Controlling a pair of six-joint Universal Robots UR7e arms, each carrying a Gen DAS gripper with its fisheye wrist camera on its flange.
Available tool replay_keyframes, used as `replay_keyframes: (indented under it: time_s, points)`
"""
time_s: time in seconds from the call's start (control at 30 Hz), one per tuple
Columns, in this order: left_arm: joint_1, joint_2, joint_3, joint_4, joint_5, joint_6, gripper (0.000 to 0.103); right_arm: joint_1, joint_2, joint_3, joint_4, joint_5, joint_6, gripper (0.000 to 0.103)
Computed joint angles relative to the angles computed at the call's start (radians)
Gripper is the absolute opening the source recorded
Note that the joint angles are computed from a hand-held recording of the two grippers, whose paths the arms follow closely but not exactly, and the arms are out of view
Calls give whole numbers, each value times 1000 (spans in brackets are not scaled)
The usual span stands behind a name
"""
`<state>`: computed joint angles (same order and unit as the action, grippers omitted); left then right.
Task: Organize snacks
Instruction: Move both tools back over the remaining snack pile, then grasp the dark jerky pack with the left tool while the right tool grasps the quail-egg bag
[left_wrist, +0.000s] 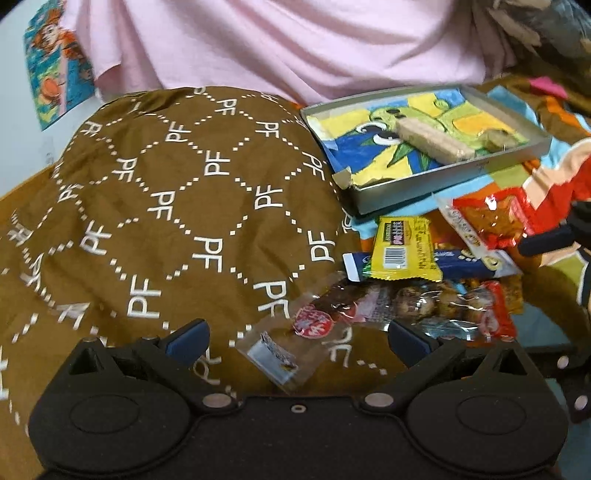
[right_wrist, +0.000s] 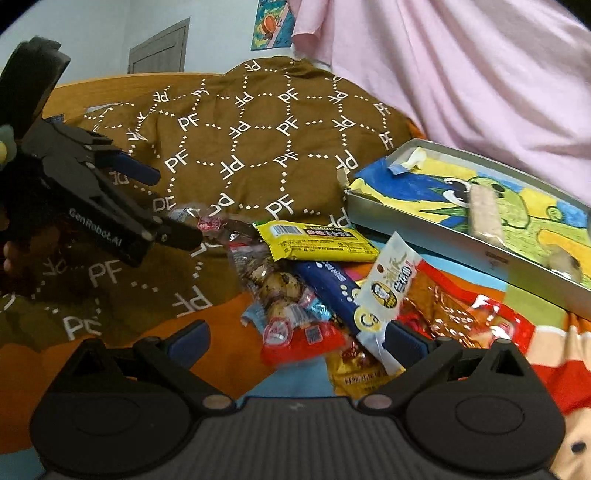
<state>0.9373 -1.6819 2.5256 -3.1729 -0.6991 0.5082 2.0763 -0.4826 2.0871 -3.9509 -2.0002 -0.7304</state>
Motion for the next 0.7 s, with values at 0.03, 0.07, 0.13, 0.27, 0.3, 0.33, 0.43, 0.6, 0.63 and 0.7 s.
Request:
replay_keyframes:
  time_s: [0.03,0.07,0.13,0.27,0.3,0.33,0.43,0.6,0.63,0.7]
  points:
    - [13,11,-15,11,-12,13,102,-7,-3,-8,16,13,-3,103]
    - [24,17,-31,32,-24,18,102,-11,-4,-13,29,22,-4,103]
    - [51,25,-66,93,-59,21,102,-23,-10,-20,55,53,-7,99]
    - [90,38,-118,176,-112,19,102,-40,-23,-28,109,97,0,89]
    - [97,38,-130,204,-125,13,102,-42,-23,-32,117,104,0,89]
    - [103,39,-138,226,-133,10,101,-43,-21,-35,118,108,-6,88]
    - [119,42,-168,309,-156,-3,92,-41,-15,-47,124,108,-27,87]
    - [122,41,-184,388,-152,-44,85,-32,-7,-59,136,87,-53,82]
    - [122,39,-186,397,-152,-50,84,-27,-9,-57,146,82,-61,80]
    - [122,36,-194,421,-151,-73,79,-20,-15,-55,174,75,-72,77]
